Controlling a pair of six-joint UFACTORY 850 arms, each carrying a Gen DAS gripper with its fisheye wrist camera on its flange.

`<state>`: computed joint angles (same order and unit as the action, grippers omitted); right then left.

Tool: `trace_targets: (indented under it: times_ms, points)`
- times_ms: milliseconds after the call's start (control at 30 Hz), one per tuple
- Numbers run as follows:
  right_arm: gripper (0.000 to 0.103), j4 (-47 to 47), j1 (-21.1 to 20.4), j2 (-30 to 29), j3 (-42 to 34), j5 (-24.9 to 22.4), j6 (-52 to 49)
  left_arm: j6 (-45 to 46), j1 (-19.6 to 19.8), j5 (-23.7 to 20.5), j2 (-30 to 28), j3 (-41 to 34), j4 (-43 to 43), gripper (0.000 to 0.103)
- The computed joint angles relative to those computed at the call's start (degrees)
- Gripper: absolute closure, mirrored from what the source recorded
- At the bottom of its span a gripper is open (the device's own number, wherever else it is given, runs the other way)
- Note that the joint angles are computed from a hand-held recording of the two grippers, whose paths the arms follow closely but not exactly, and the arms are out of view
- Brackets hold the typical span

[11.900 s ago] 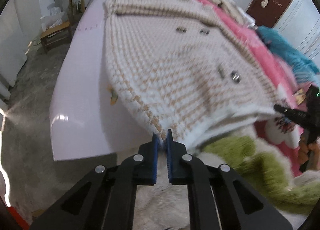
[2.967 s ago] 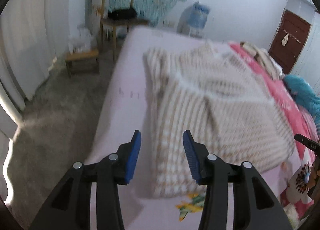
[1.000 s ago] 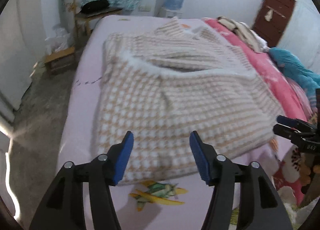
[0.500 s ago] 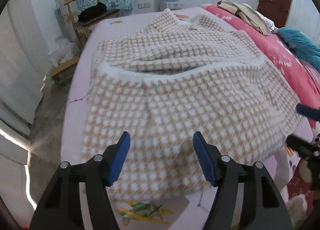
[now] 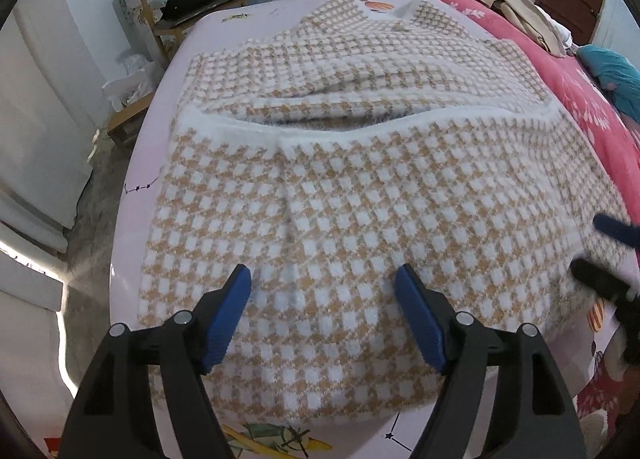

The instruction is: Fold large clothes

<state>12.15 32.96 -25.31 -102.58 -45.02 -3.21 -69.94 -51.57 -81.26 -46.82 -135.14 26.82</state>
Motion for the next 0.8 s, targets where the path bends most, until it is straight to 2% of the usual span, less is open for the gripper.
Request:
trace_targets:
  times_ms: [267, 800]
  points:
    - [0.014, -5.57, -0.08, -4.63, -7.09, -1.72, 7.26, -1.3, 0.14, 1.06, 1.57, 2.54, -0.64, 0.026]
    - [0.014, -3.09, -0.56, -9.35, -12.85, -6.58, 6.27, -2.07, 0.54, 0.92, 1.92, 3.01, -1.8, 0.022]
